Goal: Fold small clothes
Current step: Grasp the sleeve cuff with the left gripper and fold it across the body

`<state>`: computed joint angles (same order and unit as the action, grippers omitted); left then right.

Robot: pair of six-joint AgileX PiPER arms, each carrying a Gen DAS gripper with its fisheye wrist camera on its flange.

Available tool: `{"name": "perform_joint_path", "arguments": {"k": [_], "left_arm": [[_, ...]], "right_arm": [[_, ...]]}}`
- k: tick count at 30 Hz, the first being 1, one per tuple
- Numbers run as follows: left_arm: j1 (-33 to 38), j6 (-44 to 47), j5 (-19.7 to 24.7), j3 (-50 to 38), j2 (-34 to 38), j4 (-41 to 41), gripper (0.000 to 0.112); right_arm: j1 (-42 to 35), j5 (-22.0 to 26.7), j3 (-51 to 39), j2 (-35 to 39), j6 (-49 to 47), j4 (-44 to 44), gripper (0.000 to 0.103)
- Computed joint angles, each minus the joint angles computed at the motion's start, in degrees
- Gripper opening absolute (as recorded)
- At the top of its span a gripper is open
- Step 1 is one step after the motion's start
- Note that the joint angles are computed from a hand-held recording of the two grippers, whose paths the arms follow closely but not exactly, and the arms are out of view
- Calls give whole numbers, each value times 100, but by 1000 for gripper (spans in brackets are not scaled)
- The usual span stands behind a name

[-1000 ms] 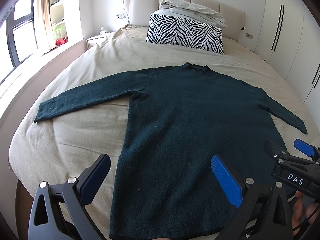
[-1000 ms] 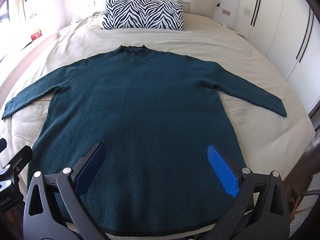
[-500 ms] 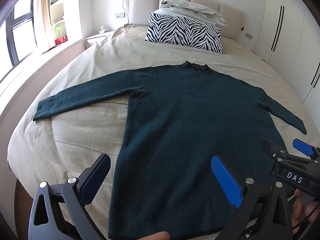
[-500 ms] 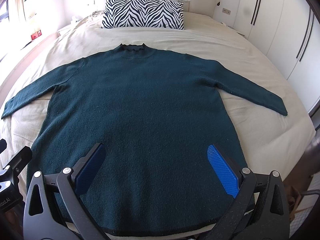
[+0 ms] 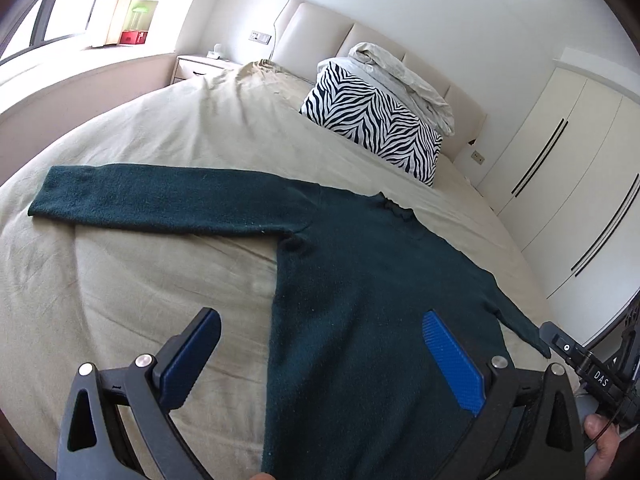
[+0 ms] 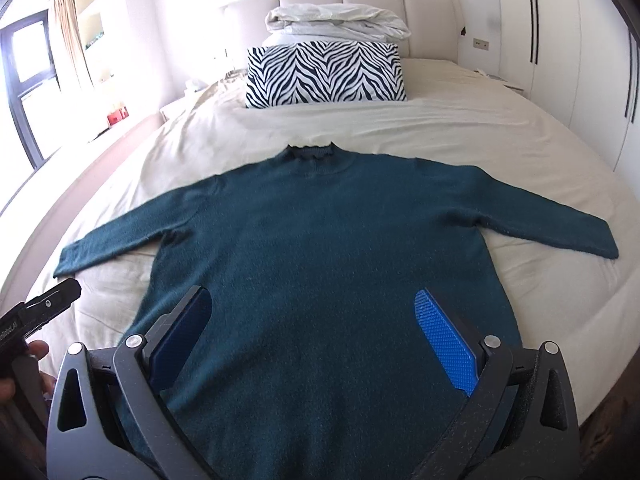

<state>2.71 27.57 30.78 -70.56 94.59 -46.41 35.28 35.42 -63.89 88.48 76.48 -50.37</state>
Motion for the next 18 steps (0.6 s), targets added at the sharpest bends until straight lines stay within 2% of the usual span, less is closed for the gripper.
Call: {"name": "perform_joint_path", "arguments": {"k": [3, 6, 8, 10, 13, 18], "left_arm": [[493, -632, 590, -495, 402, 283, 103], [1277, -268, 652, -541, 783, -866, 103], [1775, 16, 756, -778, 1213, -1623, 102], [2200, 7, 1003, -1192, 1751, -2197, 101], [2566, -417, 1161, -1873, 2444, -2501, 93], [2793, -1091, 1018, -2468, 3192, -2935, 88]], "right_arm": [[-38, -16, -402, 186, -270, -36, 103], [-72, -156, -723, 346, -481, -3, 103], [-112, -273, -882, 454, -689, 157, 98], [-189, -365, -1085, 600, -1052, 526, 80], [-442, -595, -1389, 891, -1773, 1485, 65], [-715, -858, -1743, 1463, -2407, 2556, 64]]}}
